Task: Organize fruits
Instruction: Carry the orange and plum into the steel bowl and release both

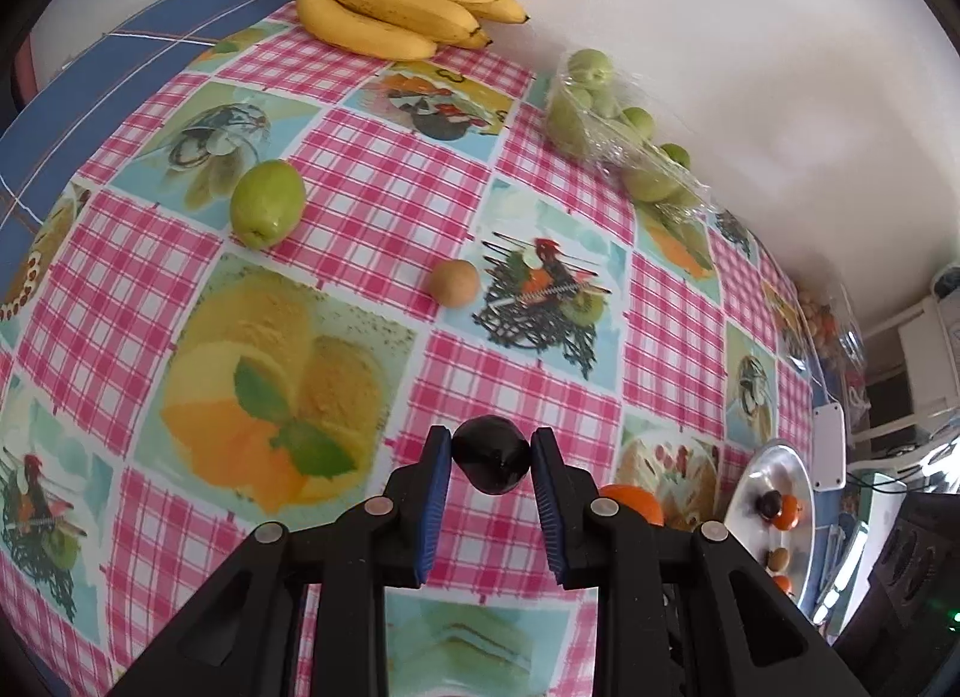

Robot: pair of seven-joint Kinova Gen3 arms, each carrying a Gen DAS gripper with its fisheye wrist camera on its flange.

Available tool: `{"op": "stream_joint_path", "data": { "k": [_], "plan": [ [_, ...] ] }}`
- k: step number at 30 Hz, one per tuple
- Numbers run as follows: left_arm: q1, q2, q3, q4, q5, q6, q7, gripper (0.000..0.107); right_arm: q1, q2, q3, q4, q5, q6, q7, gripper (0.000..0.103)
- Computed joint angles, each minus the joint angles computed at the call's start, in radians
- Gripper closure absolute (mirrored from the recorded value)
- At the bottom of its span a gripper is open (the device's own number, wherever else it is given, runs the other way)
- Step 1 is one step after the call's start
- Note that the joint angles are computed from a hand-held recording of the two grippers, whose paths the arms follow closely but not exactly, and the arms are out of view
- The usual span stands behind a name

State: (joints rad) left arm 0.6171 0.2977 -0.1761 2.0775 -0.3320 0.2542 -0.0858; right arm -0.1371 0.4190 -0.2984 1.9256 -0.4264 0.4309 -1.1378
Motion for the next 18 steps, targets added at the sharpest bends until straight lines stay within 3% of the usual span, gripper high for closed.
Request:
{"op": "stream_joint_path", "data": {
  "k": [7, 18],
  "plan": [
    [0.088, -0.013, -0.026, -0.022, -0.092, 0.073, 0.122, 0.078, 0.056, -0.042, -0.009, 0.038, -0.046, 0.018, 0.044, 0.064],
    [0.073, -0.013, 0.060, -0.050, -0.231, 0.155, 0.282, 0.078, 0.133, -0.090, 0.008, 0.075, -0.178, 0.072, 0.185, 0.064]
  ]
}}
